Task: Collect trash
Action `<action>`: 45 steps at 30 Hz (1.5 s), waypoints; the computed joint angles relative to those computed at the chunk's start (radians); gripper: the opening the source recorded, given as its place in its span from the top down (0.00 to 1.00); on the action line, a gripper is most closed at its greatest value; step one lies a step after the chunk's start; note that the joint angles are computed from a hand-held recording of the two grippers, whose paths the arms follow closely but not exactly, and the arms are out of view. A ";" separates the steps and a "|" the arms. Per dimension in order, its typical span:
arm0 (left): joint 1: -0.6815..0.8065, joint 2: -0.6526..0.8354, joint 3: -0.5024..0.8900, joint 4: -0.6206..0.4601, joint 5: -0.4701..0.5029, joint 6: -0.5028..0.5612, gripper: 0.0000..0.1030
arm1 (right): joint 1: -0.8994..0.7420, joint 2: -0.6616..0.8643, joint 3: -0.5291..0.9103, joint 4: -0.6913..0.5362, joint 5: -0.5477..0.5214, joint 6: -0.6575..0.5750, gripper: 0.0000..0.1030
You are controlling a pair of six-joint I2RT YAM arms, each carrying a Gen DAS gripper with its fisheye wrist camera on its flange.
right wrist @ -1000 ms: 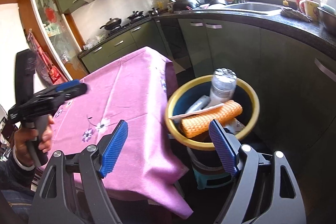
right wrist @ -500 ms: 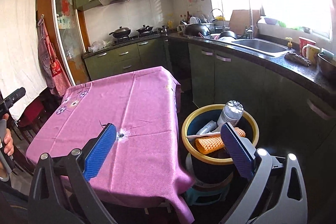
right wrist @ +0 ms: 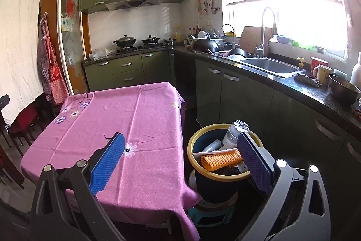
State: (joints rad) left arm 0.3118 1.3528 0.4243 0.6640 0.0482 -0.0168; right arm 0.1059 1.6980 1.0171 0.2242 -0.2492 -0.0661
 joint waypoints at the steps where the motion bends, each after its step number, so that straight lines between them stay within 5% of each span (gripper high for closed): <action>1: -0.001 0.001 -0.003 0.003 -0.003 -0.001 0.06 | 0.002 -0.001 0.000 0.000 0.002 -0.003 0.05; 45: -0.022 0.041 0.004 -0.006 -0.008 0.018 0.06 | 0.003 0.036 0.041 -0.025 -0.031 -0.011 0.05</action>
State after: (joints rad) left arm 0.2897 1.3936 0.4282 0.6575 0.0406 0.0009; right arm 0.1085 1.7343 1.0579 0.1990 -0.2805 -0.0776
